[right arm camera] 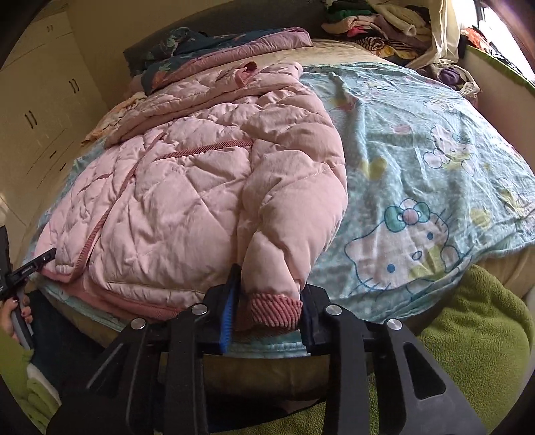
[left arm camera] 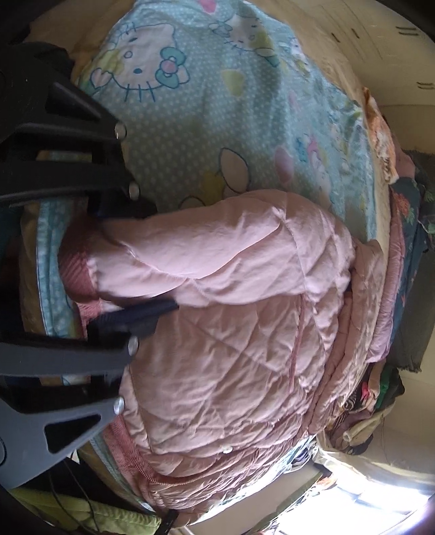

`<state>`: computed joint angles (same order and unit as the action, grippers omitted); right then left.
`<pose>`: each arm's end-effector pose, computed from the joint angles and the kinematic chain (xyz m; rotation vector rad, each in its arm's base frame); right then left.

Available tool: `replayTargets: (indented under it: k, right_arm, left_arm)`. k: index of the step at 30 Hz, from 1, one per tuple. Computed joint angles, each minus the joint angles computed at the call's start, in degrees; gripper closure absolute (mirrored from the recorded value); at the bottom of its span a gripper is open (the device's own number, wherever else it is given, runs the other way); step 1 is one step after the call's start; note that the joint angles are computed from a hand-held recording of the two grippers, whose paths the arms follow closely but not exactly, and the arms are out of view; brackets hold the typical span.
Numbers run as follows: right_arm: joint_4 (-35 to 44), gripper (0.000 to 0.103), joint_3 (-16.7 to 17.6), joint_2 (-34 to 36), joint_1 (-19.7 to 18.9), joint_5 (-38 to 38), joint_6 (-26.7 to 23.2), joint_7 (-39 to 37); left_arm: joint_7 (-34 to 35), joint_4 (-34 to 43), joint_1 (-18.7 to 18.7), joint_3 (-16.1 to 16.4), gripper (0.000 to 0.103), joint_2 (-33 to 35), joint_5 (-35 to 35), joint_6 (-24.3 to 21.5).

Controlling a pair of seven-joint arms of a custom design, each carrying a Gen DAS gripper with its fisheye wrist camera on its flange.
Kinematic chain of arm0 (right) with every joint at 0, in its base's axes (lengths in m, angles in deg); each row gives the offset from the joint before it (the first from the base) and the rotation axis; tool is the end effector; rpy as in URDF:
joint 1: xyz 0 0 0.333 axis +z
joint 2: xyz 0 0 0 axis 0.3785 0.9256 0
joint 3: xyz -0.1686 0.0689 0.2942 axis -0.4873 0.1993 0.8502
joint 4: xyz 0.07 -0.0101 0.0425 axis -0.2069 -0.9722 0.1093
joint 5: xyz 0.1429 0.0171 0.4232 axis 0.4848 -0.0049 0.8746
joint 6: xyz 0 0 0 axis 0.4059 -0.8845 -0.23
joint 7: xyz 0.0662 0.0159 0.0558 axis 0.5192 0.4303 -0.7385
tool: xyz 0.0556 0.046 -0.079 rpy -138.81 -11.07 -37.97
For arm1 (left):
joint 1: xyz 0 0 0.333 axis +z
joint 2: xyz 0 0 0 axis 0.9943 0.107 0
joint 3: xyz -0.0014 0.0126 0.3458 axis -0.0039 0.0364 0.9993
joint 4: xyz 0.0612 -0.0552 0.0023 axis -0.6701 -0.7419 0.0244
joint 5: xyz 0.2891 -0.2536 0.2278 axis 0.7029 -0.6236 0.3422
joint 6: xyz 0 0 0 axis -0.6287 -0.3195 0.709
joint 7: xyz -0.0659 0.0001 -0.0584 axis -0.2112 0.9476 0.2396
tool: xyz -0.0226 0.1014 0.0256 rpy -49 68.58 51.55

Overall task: Fold large clothes
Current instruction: 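Close the right gripper on the hem while the left gripper grasps it too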

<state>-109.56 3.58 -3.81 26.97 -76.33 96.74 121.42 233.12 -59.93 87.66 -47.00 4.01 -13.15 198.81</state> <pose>0.3372 0.1420 0.3519 -1.2259 2.2919 -0.5529 0.5771 0.0055 0.3484 -1.3701 2.4387 -0.9673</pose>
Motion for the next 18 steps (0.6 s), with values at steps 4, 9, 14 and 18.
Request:
replayTargets:
  k: [4,9,14,18]
  right_arm:
    - [-0.13,0.044,-3.89,2.21,2.39,3.85,0.04,-3.05]
    - [-0.24,0.031,-6.44,4.15,3.96,7.93,0.74,-6.17]
    - [-0.68,0.082,-1.27,0.42,0.49,5.04,1.85,-4.97]
    - [-0.85,0.089,1.1,-3.1,-1.84,2.43,3.31,-3.48]
  left_arm:
    - [0.91,0.3,0.13,0.21,0.09,-0.85,-1.74,-1.51]
    - [2.06,0.69,0.14,0.69,0.092,-2.12,-4.02,-3.25]
    - [3.89,0.99,-0.38,1.01,0.093,-3.39,-6.55,-3.5]
    - [4.66,1.35,-0.82,1.21,0.093,-4.03,-7.85,-3.68]
